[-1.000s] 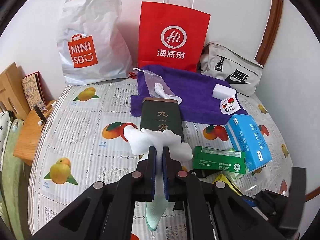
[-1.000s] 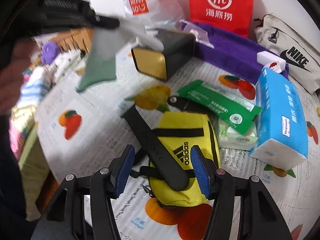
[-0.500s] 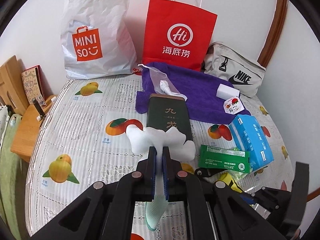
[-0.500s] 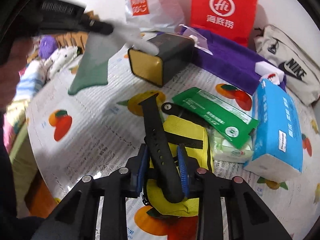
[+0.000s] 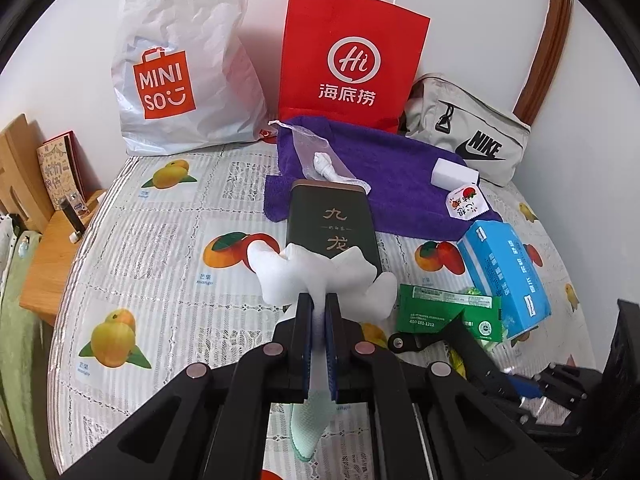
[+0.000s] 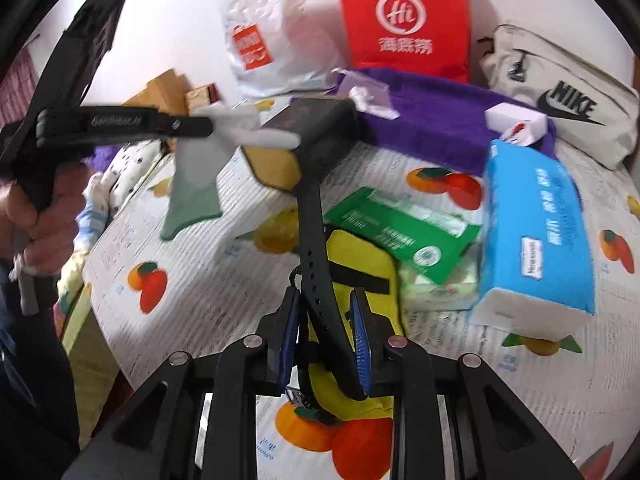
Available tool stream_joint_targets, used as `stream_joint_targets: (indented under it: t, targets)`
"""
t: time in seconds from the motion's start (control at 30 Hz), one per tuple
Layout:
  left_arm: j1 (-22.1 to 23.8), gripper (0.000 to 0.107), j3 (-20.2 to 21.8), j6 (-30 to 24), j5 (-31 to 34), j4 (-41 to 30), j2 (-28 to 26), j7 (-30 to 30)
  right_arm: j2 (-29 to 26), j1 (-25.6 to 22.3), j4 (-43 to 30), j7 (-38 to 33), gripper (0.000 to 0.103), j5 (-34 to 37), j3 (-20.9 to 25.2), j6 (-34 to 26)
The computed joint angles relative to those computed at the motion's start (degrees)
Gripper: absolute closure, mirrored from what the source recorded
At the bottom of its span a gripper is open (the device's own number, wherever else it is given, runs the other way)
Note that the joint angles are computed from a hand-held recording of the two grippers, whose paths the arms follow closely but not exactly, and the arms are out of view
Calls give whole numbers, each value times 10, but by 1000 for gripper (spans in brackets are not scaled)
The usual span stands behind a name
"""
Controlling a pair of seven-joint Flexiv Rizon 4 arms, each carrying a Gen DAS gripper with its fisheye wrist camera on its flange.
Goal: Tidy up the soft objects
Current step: 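Lift the glove with the left tool while the right tool grasps the black strap, then carry the glove and black strap over the purple towel with both tools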
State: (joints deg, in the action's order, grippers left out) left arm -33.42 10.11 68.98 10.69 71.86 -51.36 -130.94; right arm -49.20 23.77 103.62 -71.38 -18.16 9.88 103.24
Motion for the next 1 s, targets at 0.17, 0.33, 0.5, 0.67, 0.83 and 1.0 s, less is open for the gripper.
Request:
stream_joint_targets:
  t: [0.17,0.33,0.5,0.67,0.83,1.0]
  targets:
    - [2,100,-4,-4,-2,-3,-2,6,-14,-10,-7,6,84,-1,20,-1]
    - [4,100,-7,-6,-4,-2,-3,6,-37,-59,-22,2,100,-29,87,2]
    - [6,100,-8,-5,-5,-1,-2,11,-49,-63,-37,5,100,-40,95,-23]
    - [5,100,-7,-6,-6,0,-1,9,-47,-45,-47,-1,99,-40,77,-55]
    - [6,100,-7,-5,-5,2,0,11,-44,-37,-43,-3,100,-23,67,-33]
    - [7,100,-8,-5,-6,-1,0,14,-22,-26,-30,5,100,-8,44,-17]
